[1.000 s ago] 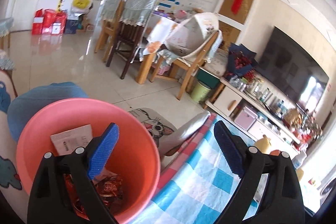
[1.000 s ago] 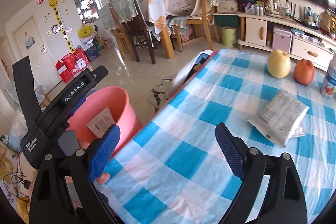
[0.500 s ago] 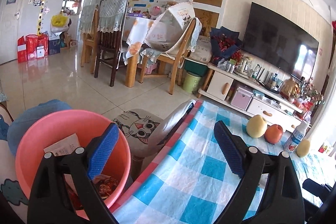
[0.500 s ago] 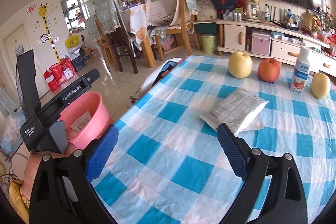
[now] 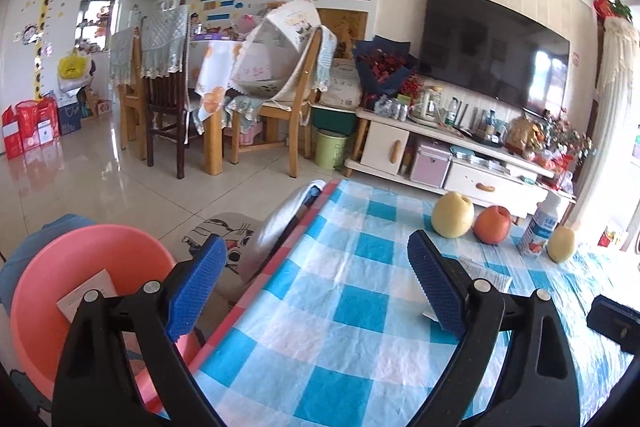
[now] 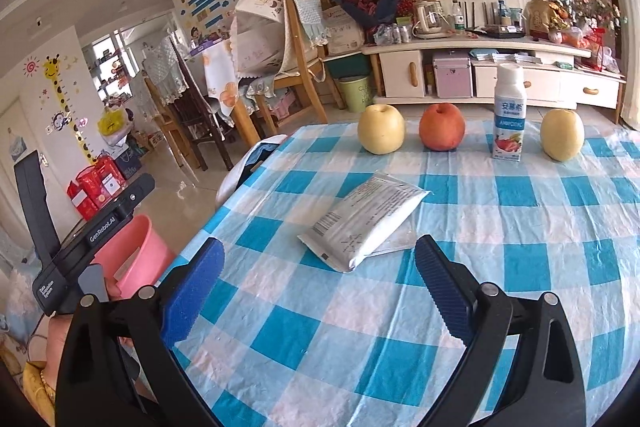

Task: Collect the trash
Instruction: 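Bring both open tools back over the table toward the white packet, then grasp the white barcode packet with the left tool while the right tool grasps a silver foil tray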

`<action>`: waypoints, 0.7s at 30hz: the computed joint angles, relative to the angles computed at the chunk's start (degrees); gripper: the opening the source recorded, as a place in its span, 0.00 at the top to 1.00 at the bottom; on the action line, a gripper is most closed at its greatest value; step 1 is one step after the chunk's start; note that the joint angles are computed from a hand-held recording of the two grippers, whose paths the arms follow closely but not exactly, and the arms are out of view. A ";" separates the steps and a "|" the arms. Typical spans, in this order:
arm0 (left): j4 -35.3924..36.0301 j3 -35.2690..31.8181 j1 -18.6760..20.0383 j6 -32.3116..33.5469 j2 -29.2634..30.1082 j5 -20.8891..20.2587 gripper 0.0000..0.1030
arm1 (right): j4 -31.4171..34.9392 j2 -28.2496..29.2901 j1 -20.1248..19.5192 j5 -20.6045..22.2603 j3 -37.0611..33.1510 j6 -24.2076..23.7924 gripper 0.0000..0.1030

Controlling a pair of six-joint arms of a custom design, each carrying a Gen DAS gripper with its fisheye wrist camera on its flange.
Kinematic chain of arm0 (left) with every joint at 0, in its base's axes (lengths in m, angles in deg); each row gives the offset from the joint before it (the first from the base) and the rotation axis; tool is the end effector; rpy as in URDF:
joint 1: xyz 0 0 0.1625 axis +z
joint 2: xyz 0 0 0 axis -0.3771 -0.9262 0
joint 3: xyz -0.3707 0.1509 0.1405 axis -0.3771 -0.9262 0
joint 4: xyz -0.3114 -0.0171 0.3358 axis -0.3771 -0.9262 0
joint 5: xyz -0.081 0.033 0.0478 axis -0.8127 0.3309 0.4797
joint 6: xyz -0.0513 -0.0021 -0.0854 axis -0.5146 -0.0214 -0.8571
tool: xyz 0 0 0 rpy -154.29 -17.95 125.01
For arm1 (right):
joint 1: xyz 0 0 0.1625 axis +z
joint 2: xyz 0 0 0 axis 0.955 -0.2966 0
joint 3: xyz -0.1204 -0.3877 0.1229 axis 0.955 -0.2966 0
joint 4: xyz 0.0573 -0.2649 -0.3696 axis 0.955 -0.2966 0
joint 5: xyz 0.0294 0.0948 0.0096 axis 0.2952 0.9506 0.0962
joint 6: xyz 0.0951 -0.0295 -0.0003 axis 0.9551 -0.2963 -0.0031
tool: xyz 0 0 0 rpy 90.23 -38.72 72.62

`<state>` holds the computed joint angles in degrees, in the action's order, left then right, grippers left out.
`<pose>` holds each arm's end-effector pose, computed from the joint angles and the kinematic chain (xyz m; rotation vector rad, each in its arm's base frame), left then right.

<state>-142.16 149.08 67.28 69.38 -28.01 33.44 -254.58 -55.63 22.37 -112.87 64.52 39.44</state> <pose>-0.2409 -0.5320 0.0909 0.6859 2.2457 -1.3043 0.1331 -0.4229 0.2061 0.1896 -2.3525 1.3002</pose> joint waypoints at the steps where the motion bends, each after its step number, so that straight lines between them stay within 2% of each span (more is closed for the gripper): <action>1: 0.21 -0.18 -0.20 0.47 0.32 -0.31 0.10 | 0.24 -0.73 -0.53 0.10 0.23 0.27 0.07; 11: 8.35 -2.33 -0.67 0.36 2.31 -8.17 0.10 | 3.47 -6.21 -5.36 0.74 1.16 1.92 0.07; 14: 11.06 -3.90 -1.13 1.95 4.09 -10.48 0.10 | 4.46 -6.94 -6.25 0.05 0.91 1.55 0.07; 18: 16.37 -6.52 -1.65 4.42 6.86 -13.68 0.10 | 7.42 -8.63 -8.00 1.86 0.62 1.69 0.07; 21: 21.06 -8.77 -1.82 5.86 8.90 -16.14 0.10 | 7.88 -8.51 -8.60 0.76 -0.33 0.20 0.07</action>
<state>-121.09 140.31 65.46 75.23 -19.10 17.29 -246.69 -64.14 13.78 -112.11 64.19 39.64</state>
